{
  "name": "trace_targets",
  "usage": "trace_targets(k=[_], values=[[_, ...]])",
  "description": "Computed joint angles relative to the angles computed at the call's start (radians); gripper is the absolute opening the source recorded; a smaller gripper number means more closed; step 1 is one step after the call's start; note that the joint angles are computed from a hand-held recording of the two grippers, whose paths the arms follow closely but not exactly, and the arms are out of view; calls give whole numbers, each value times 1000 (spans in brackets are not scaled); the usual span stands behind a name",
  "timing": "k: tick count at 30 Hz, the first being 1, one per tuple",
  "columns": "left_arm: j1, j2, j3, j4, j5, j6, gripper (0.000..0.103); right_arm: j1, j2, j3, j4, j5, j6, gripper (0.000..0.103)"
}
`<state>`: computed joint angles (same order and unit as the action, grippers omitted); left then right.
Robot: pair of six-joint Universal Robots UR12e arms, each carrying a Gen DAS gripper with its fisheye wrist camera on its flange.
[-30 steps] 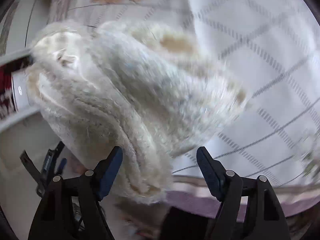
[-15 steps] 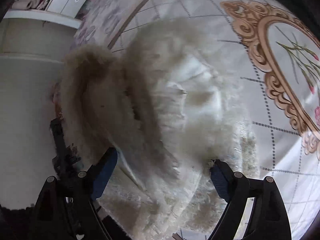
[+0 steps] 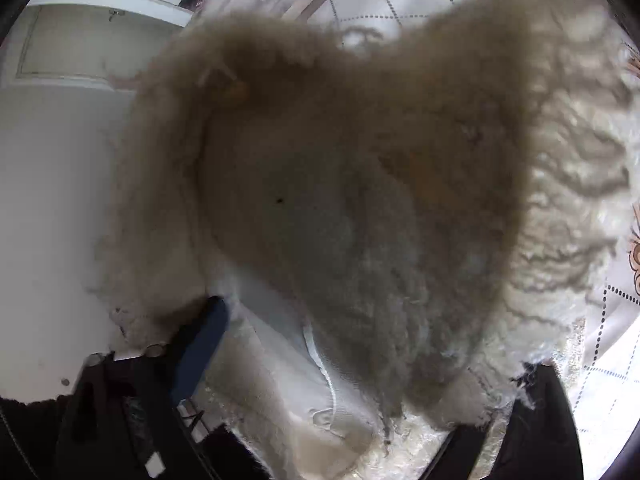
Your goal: Fold large clothes
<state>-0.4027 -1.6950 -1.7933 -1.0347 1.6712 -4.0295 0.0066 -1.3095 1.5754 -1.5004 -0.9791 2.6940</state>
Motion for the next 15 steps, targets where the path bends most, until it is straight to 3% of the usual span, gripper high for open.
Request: trace_targets(k=[1,2,3,5,8,10,12,13,15], values=[[1,-1,2,-3,-3,5,103,-14,8,-16,55,39,51,21],[2,-2,3,-5,-6,11,103,-30,4,-17,80,99,74,21],[4,-2,4,-9,-11,17,103,-43,-1,-27,106,151,74,20],[6,-5,8,-16,-16,33,103,-45,8,-77,182,185,48,20],[2,-14,23,-37,-12,44,103,-17,30,-129,152,87,64,20],[2,-20,36,-56,-13,47,103,14,57,-149,92,-46,76,21],[6,-23,53,-93,-29,51,103,34,84,-151,51,-147,82,36],[8,-22,62,-112,-39,54,103,28,91,-152,67,-147,103,44],[4,-6,76,-135,-30,40,103,-12,83,-142,106,-55,127,46]])
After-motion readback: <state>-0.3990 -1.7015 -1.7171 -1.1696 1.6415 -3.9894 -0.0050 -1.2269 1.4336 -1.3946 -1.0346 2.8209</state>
